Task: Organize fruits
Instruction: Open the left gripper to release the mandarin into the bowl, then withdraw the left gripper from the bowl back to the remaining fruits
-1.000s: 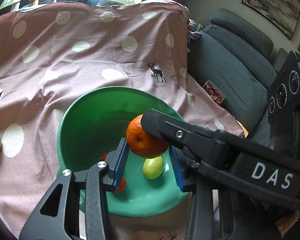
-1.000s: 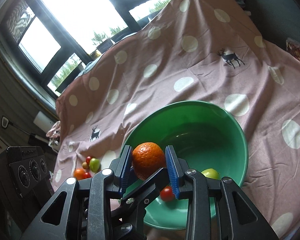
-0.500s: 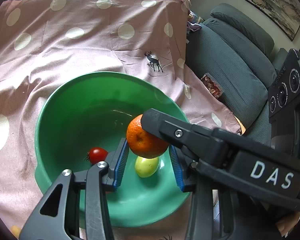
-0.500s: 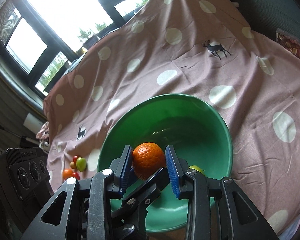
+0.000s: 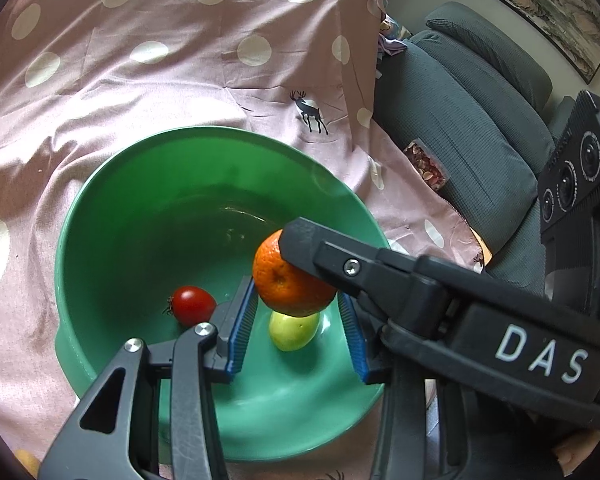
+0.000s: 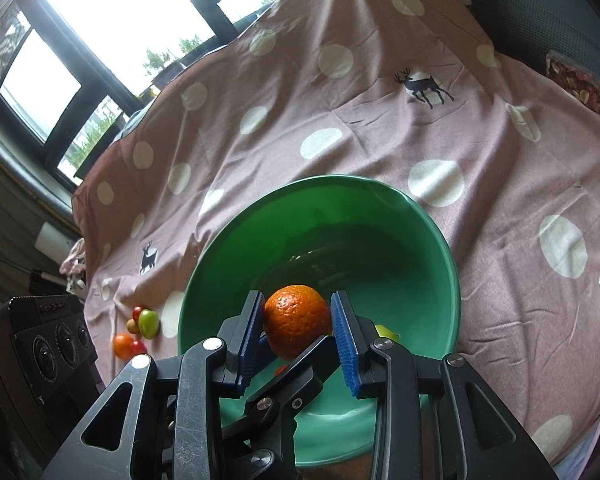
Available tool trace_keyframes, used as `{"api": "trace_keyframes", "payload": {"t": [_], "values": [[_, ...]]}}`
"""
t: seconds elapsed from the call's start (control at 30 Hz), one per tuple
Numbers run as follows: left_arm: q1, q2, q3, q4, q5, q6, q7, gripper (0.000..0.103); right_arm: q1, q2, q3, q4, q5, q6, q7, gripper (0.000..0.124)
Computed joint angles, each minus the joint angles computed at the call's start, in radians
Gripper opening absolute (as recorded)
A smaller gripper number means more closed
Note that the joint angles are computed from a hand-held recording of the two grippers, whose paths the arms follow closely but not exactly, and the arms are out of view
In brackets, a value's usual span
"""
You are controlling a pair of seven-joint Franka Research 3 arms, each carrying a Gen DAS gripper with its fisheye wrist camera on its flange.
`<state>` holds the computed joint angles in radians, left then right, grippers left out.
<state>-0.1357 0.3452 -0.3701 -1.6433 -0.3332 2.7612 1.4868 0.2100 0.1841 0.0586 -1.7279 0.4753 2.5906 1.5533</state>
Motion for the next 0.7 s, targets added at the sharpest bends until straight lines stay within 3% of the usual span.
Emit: {"api": "trace_keyframes", "payload": {"t": [0.23, 0.33, 0.53, 0.7], "values": [[-0.013, 0.004, 0.013, 0.003, 0.029, -0.004, -0.020, 0.041, -0.001, 0.008, -0.006, 0.012, -0.017, -0.033, 0.024, 0.037], [-0.002, -0.006, 0.002, -0.016, 0.016, 0.029, -0.020, 0.043, -0.009, 0.014, -0.006, 0.021, -0.005, -0.060, 0.026, 0.047], [0.029, -0.066, -0.025, -0.084, -0.060, 0.081, 0.026, 0.058, -0.005, -0.028, -0.004, -0.036, 0.018, 0.038, 0.012, 0.064], [0.054, -0.172, -0.030, -0.195, -0.183, 0.157, 0.085, 0.078, 0.004, -0.052, 0.007, -0.072, 0.046, 0.144, -0.018, 0.069]]}}
